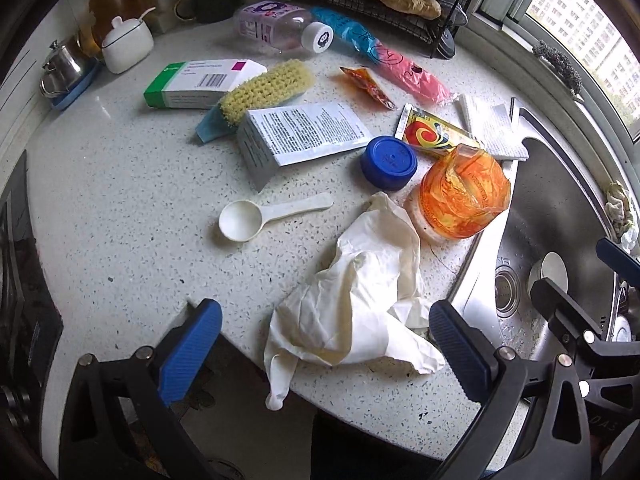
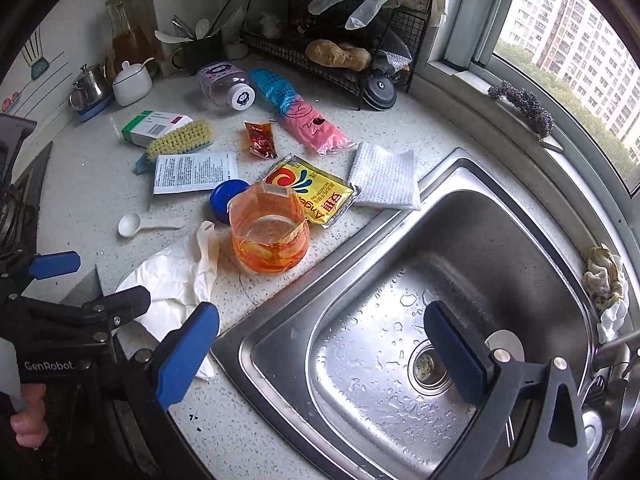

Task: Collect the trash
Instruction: 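Grasp the white glove with the left tool while the right tool grasps the orange cup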

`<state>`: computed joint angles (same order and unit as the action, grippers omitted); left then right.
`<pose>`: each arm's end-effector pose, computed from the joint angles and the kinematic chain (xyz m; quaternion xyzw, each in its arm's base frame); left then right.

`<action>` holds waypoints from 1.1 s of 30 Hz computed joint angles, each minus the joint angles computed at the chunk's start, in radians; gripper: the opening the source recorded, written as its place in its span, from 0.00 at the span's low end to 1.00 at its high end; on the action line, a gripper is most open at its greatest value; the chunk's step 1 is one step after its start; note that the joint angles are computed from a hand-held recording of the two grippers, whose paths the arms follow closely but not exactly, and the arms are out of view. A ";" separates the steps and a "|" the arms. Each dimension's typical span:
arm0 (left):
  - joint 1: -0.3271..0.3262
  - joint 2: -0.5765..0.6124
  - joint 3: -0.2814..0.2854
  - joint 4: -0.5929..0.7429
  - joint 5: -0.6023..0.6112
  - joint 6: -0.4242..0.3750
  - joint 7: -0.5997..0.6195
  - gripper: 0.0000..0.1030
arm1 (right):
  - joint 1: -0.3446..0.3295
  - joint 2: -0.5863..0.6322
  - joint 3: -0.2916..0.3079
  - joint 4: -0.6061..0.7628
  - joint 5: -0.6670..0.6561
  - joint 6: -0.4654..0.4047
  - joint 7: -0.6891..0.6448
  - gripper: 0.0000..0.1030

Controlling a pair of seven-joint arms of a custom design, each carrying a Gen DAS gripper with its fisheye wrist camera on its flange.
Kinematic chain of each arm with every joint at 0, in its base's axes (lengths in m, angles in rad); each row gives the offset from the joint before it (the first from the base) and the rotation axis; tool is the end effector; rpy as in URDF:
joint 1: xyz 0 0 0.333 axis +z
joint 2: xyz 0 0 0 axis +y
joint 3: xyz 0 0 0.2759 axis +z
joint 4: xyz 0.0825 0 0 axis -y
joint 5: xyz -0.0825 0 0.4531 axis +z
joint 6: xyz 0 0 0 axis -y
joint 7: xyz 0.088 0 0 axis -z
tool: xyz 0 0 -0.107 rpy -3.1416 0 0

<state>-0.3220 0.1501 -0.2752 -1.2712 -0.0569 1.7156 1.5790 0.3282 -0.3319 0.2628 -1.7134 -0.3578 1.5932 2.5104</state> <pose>0.5615 -0.3693 0.6695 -0.4623 0.8727 -0.1545 0.0278 0.4461 0.2840 0.7036 -0.5435 0.8043 -0.2213 0.0933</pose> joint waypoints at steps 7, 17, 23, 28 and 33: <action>-0.024 0.137 -0.011 0.135 0.022 -0.103 0.080 1.00 | -0.007 0.022 -0.020 0.001 0.037 -0.026 0.020 1.00; -0.053 0.160 -0.006 0.136 0.081 -0.091 0.068 0.80 | -0.005 0.031 -0.031 -0.004 0.056 -0.048 0.045 1.00; -0.061 0.170 -0.012 0.161 0.081 -0.081 0.073 0.18 | -0.006 0.034 -0.036 -0.002 0.061 -0.039 0.044 0.95; -0.031 0.172 -0.012 0.194 -0.009 -0.095 0.034 0.03 | -0.002 0.049 -0.038 0.017 0.054 -0.002 0.008 0.95; -0.027 0.137 -0.002 0.172 0.030 -0.002 0.046 0.03 | 0.000 0.094 -0.049 0.058 0.059 0.047 -0.040 0.95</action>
